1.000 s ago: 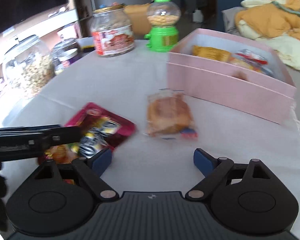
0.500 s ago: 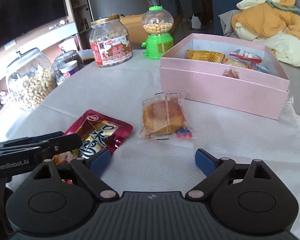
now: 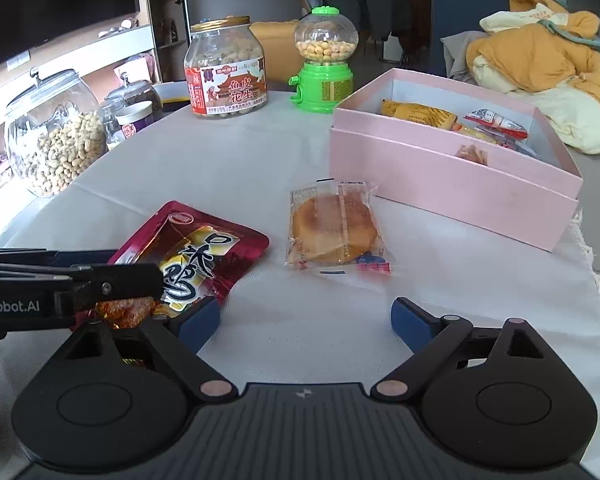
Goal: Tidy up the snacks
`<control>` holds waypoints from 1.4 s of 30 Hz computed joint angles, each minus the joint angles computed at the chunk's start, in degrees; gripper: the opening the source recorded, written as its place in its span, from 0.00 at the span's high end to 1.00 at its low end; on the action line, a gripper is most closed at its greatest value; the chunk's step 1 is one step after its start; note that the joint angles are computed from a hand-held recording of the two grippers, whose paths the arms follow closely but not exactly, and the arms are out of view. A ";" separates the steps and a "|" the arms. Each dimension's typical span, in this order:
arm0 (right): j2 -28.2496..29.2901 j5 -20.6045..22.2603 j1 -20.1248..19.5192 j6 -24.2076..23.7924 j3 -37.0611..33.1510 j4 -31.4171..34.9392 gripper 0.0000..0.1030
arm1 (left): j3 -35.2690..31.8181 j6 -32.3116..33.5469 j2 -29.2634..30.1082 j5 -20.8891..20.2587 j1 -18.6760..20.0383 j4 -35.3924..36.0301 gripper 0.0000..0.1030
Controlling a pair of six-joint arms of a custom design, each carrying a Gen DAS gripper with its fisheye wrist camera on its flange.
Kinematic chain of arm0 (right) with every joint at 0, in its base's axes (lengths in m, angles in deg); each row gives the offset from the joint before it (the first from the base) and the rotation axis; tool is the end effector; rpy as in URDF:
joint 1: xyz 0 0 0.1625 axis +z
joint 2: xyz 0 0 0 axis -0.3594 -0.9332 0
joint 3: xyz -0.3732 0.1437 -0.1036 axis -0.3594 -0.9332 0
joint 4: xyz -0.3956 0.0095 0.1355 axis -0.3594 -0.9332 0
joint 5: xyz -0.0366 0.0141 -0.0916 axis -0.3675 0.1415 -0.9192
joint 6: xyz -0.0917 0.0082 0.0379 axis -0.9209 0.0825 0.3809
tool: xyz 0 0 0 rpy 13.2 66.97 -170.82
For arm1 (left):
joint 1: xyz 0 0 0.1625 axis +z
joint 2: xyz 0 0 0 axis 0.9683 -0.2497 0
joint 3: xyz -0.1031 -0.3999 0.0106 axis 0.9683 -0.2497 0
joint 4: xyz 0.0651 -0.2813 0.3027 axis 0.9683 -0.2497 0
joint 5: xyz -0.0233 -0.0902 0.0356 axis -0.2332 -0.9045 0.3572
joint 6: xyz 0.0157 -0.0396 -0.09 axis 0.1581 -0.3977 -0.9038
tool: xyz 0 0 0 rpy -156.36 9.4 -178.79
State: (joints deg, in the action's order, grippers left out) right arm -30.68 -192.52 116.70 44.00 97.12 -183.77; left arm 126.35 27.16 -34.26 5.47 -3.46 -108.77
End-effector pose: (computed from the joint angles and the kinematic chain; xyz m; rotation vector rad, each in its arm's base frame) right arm 0.1661 -0.7891 0.0107 0.5427 -2.2742 0.9231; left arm -0.0760 -0.7790 0.1235 0.6271 2.5928 -0.9138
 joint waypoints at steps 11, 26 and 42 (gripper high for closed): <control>-2.98 4.10 -0.99 3.64 3.70 -0.02 0.09 | 0.11 0.56 2.24 -0.66 0.38 -8.11 0.42; 1.72 -3.53 0.62 0.32 -2.83 1.29 0.01 | -9.30 -0.98 4.67 -5.10 1.75 4.01 0.41; -2.60 -1.44 -0.11 -1.21 3.71 1.07 0.00 | -5.38 7.68 4.81 -0.98 0.11 -3.31 0.43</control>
